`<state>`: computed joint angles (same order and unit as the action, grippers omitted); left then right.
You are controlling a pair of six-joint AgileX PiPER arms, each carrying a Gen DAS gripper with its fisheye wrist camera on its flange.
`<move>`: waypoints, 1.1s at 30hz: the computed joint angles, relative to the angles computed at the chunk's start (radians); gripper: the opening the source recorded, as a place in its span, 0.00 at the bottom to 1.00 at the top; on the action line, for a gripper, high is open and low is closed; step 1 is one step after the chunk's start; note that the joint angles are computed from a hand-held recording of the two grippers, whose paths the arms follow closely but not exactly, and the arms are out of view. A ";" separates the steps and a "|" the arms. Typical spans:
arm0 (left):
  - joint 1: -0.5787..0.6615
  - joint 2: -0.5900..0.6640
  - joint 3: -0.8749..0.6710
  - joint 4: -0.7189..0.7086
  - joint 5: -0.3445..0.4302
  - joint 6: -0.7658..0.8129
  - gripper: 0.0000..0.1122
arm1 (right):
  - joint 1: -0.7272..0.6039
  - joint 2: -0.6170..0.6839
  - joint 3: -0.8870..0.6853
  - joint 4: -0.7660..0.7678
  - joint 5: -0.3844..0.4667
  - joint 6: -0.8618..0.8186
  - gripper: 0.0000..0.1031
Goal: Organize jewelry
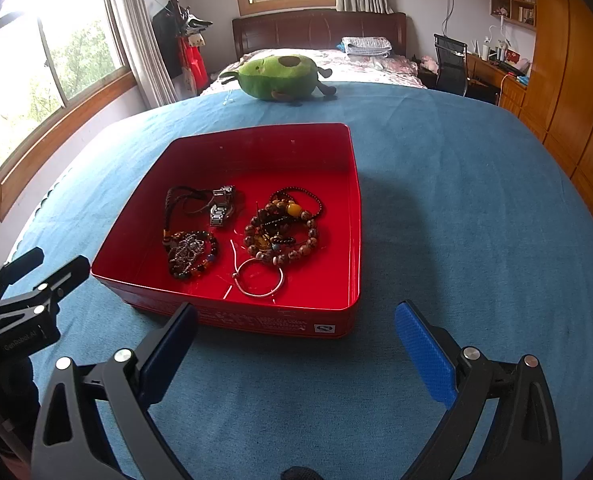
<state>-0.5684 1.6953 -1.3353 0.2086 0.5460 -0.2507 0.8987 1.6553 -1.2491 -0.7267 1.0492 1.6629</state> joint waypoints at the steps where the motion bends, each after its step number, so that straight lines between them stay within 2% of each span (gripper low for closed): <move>1: -0.001 0.002 0.000 0.001 -0.001 -0.001 0.89 | -0.001 0.001 0.002 0.000 -0.003 0.001 0.96; 33: 0.002 0.017 -0.014 -0.011 0.015 0.012 0.89 | -0.005 -0.002 0.020 0.001 -0.019 0.000 0.96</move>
